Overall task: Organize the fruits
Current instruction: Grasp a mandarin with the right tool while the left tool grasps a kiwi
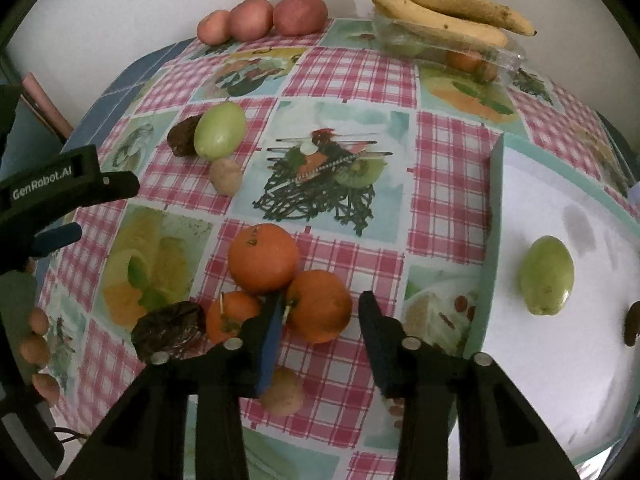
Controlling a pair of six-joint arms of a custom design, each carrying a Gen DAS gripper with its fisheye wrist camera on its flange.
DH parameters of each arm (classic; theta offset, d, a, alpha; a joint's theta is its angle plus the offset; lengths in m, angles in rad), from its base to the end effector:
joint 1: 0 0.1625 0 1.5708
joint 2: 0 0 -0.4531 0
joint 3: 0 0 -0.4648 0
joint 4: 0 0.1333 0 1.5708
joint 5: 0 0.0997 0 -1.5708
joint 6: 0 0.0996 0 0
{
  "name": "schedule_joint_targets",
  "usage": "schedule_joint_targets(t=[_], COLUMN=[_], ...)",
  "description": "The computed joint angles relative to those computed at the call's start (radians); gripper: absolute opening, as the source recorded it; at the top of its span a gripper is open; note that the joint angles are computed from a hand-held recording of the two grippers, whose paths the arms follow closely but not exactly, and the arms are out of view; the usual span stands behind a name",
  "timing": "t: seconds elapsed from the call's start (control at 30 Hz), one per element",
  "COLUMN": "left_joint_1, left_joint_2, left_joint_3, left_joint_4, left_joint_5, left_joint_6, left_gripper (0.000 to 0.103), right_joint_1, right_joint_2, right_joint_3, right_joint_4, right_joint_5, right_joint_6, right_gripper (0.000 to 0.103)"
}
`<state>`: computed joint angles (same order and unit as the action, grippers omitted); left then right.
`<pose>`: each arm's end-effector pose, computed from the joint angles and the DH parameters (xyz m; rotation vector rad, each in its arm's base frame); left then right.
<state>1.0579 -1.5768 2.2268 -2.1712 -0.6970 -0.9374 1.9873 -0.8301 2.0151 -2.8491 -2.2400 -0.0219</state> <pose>-0.0449 -0.5069 0.2655 -0.4719 2.3200 -0.6893 0.3030 -0.5081 -0.0022 0.5017 -2.4376 0.2835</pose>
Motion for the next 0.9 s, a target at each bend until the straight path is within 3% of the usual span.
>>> schedule_joint_targets(t=[0.13, 0.33, 0.53, 0.63, 0.9], left_joint_1=[-0.004, 0.014, 0.011, 0.017, 0.033], left_joint_2=[-0.005, 0.014, 0.068, 0.094, 0.175], left_joint_3=[0.008, 0.018, 0.000, -0.010, -0.051], left_joint_4=[-0.042, -0.192, -0.285, -0.338, -0.331], left_joint_5=[-0.010, -0.102, -0.126, -0.167, -0.207], left_joint_6=[0.027, 0.121, 0.209, 0.256, 0.327], left_gripper=[0.103, 0.103, 0.100, 0.089, 0.071], right_joint_1=[-0.001, -0.018, -0.041, -0.048, -0.060], right_joint_2=[-0.006, -0.021, -0.039, -0.044, -0.053], right_joint_3=[0.006, 0.017, 0.025, 0.026, 0.032], right_joint_4=[-0.006, -0.027, -0.045, -0.048, -0.054], right_joint_5=[-0.016, -0.016, 0.007, 0.018, 0.041], right_joint_6=[0.011, 0.036, 0.059, 0.064, 0.069], right_gripper=[0.035, 0.035, 0.035, 0.035, 0.035])
